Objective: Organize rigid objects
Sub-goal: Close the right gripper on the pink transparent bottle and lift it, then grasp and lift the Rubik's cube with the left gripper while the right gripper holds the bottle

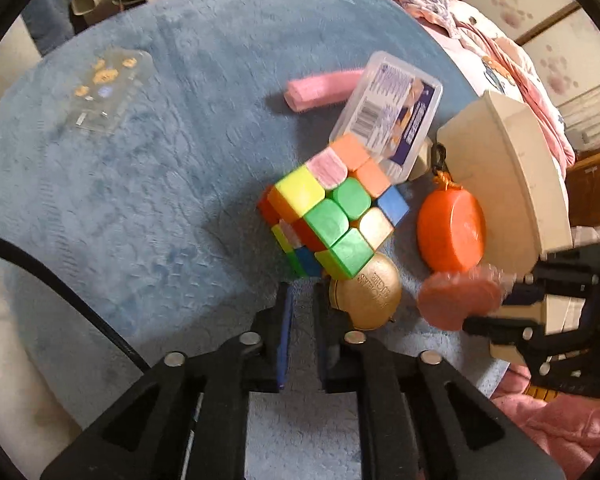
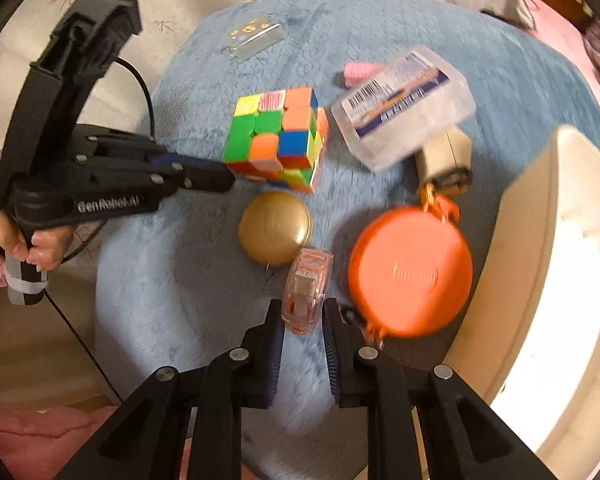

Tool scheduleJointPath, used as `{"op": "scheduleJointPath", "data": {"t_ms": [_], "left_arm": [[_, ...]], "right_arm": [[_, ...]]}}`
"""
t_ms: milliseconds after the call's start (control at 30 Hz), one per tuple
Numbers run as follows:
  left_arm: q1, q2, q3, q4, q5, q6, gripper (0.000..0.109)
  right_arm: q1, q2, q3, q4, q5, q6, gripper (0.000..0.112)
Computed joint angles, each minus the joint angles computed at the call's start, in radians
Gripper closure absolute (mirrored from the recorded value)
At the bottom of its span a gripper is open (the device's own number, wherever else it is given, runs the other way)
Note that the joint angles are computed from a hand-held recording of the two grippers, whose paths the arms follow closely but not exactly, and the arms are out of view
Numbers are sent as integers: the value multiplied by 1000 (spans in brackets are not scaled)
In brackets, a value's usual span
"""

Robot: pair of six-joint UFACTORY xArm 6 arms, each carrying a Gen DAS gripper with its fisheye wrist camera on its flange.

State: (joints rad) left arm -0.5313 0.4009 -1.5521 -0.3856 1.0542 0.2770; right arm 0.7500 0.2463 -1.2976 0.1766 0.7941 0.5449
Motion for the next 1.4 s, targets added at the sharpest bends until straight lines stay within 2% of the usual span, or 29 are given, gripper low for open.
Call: {"op": "scheduleJointPath", "data": {"t_ms": [100,133,200,267,333,467,533,800,1000,1267,1367,1400], "left_arm": [[-11,1,-20,16,7,-46,85],[-19,1,-25,39,9,-74,74],[-34,3,-29,52,5,-113,60],[-40,-1,-23,48,0,-135,57],[-58,16,-46,64,7,-192,45],[-84,46,-90,72,15,-311,36],[-97,56,-103,87,-2,-392,27],[-124,176,-261,111,43,-720,27],[-135,252,-379,192,101,-870,27],[-131,397,-589,209,243,-950,27],[-131,431,-636,201,267,-951,27],[-127,418,-611,194,257,-943,29]], "right_arm": [[12,-37,41,3,-16,47,93],[12,-47,52,7,-20,60,93],[15,-72,74,4,-17,91,93],[20,-105,108,1,-27,115,93],[23,-125,126,-5,-27,138,93],[17,-145,142,1,-33,150,93],[15,-168,155,6,-32,154,93],[17,-222,178,13,-45,175,93],[17,-268,207,18,-58,179,93],[25,-290,222,31,-72,186,93],[35,-298,228,25,-80,206,93],[37,-299,229,24,-83,211,93]]}}
